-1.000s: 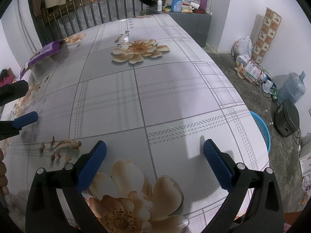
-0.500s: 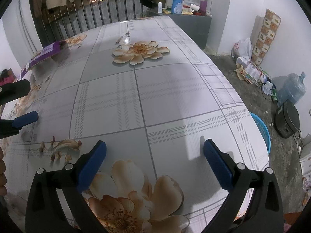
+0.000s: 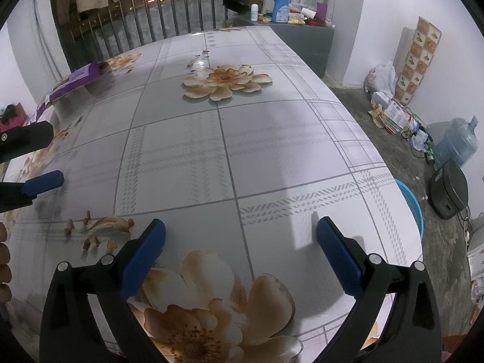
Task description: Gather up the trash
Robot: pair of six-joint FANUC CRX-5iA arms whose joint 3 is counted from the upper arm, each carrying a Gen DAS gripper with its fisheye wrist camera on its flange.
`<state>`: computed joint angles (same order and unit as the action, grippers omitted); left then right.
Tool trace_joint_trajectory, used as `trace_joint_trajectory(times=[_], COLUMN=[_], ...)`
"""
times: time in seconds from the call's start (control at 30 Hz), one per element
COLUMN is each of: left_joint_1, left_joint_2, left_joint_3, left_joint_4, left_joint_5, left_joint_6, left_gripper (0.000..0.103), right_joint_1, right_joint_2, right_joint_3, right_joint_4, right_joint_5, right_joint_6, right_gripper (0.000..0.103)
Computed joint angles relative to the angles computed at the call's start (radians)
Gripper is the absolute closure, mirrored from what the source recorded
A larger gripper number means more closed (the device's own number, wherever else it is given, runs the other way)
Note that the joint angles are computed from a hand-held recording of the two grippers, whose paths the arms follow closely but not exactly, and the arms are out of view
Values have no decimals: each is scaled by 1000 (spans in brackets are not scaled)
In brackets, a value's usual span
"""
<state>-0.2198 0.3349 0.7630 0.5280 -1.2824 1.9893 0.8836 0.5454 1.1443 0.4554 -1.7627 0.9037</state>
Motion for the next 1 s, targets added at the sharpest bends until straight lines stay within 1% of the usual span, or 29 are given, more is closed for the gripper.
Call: trace_joint_trajectory(times=[0.37,0.53,0.6,0.7,0.8,0.9,0.93,1.0], left_joint_1=[-2,2,2,2,4,9,5,4], left_joint_2=[-3,-38,-38,-64,-74,-70,-59,-46], left_joint_3=[-6,-83,-86,-140,-169,-160,-137,-105], left_joint_4=[5,38,44,61,83,84,71,52], left_joint_5=[6,66,67,116,139,123,107,80], left_joint_6=[11,9,0,4,-9,-29,-28,-23], left_gripper=[9,9,9,9,9,9,9,9], right_joint_1=[2,3,3,3,4,5,6,3], right_joint_2=[-6,-9,-10,-12,-14,-11,-6,26], right_joint_3=[-10,-16,-17,-21,-24,-19,-12,49], right_joint_4=[1,2,2,3,3,6,9,6], right_joint_5=[3,5,5,7,8,4,-1,-33], right_joint_6=[-3,-5,-6,-7,-9,-13,-15,-2], right_gripper=[6,6,6,6,6,6,6,6])
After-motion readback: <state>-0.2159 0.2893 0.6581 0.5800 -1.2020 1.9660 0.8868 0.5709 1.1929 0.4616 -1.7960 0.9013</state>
